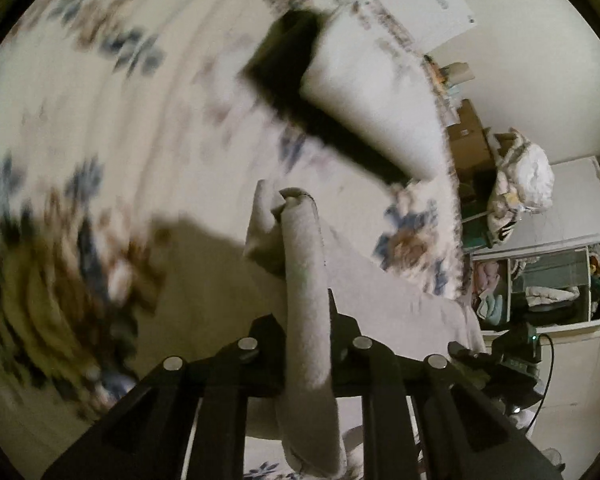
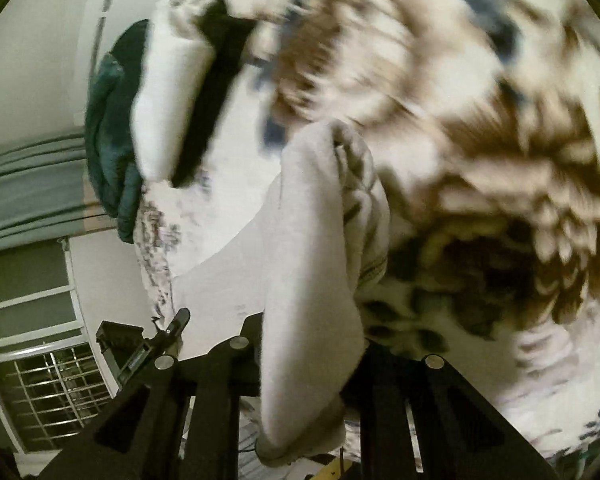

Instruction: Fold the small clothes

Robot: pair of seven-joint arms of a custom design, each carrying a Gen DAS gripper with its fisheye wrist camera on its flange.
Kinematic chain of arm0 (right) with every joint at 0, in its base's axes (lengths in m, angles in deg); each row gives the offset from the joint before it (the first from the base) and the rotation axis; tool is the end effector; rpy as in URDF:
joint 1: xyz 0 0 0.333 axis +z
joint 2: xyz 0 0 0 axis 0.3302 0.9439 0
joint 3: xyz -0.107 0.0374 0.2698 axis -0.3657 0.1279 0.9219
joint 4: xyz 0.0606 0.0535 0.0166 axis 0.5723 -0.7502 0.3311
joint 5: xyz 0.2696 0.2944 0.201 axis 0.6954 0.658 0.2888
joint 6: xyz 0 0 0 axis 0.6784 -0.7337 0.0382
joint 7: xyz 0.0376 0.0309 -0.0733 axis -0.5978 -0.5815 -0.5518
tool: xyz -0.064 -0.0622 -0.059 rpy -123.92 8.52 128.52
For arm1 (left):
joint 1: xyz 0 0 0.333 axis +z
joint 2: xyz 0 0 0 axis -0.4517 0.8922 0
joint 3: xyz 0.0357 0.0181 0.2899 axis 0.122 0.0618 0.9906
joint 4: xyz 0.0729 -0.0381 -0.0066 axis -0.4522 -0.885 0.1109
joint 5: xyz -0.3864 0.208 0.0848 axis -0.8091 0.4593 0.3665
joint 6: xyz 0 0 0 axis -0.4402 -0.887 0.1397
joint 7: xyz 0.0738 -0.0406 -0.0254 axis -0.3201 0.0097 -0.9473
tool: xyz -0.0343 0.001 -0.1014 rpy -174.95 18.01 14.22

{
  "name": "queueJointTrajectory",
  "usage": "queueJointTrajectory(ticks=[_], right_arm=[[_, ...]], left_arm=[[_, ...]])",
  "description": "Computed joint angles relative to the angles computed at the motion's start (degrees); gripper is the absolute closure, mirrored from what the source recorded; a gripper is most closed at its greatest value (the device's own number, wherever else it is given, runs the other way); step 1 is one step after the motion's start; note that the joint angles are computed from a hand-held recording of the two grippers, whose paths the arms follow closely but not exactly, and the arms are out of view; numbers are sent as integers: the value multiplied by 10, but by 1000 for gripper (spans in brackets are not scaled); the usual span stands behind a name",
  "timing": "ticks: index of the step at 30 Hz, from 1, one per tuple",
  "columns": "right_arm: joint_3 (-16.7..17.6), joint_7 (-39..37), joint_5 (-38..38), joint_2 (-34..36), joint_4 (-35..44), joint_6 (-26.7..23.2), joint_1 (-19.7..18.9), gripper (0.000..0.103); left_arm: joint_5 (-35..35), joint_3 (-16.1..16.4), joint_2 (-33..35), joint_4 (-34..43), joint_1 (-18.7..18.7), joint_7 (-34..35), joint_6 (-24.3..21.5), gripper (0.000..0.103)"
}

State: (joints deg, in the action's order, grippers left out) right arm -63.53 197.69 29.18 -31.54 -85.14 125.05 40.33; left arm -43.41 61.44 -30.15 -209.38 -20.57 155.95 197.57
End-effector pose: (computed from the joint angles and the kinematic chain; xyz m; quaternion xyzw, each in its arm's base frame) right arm 0.3525 0.1091 0.3993 -0.3917 0.8300 0.2359 0.3195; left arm 0.4878 0.0731 0.4369 0.6925 -0.6314 0.3049 0.1699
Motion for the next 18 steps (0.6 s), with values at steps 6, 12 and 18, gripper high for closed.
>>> queueJointTrajectory(ticks=[6, 12, 18], right_arm=[[-9, -37, -16, 137, 177, 11, -7, 86], [-27, -129, 19, 363, 408, 18, -12, 86], [-4, -160, 17, 554, 600, -29, -69, 86]], left_arm=[[-37, -17, 112, 180, -9, -4, 7, 91], [-46, -71, 276, 379, 8, -14, 60, 91], [28, -118, 420, 522, 16, -45, 115, 91]])
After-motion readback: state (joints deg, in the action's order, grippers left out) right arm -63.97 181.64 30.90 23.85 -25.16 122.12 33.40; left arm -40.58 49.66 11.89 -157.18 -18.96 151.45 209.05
